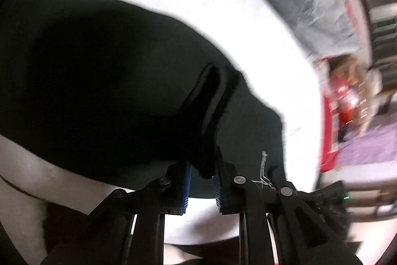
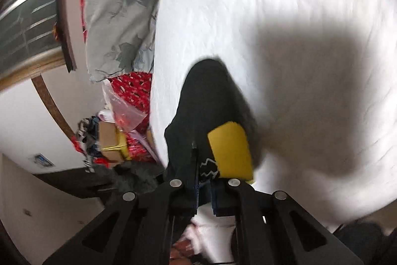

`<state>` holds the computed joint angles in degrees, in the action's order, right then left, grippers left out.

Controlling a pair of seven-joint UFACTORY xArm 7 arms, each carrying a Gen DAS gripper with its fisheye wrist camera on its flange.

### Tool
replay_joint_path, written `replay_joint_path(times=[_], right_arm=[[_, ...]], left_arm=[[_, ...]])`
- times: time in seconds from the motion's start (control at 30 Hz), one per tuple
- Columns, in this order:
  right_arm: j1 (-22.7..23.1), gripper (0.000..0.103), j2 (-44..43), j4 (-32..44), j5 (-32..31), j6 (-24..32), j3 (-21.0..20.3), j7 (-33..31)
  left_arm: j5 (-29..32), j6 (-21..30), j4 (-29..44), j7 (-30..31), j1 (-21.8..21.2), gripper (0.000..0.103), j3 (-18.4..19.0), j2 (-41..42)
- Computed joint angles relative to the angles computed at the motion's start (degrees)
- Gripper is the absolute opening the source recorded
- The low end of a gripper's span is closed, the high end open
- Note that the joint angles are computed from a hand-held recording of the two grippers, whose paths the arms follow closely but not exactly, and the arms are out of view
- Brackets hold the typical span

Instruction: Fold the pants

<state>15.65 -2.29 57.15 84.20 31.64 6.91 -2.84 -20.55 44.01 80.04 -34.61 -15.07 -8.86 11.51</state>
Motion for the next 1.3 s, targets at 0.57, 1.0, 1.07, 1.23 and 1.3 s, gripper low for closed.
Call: replay_joint_path(times=[0.57, 1.0, 1.07, 1.23, 1.3], right_arm=[[-1.2, 0.037, -2.3, 2.8, -13.5, 4.3, -1.2, -0.5], [-1.0, 0.054, -7.5, -1.2, -7.6, 4.3, -3.4, -2.8], [-0.4, 0.057, -4.6, 1.4, -8.9, 2.6, -2.6, -4.4], [-0.3, 0.045, 0.7, 2.2, -15.5, -0.4, -0.9, -1.1], [-0.6, 0.023, 1.4, 0.8, -16.2, -1.6, -0.6, -1.2]], left_arm=[[5.7, 1.9, 0.7, -0.8, 0.2, 0.04, -2.3, -7.6], [1.6, -0.6, -5.1, 1.1, -2.1, 0.058, 0.2, -13.4], [3.0, -0.4, -2.7, 1.7, -2.5, 0.057, -0.3, -10.8], [4.9, 3.1, 2.2, 0.3, -2.4, 0.054, -0.2, -2.4], [4.0, 1.1, 0.6, 1.5, -1.7, 0.05, 0.0, -2.4]])
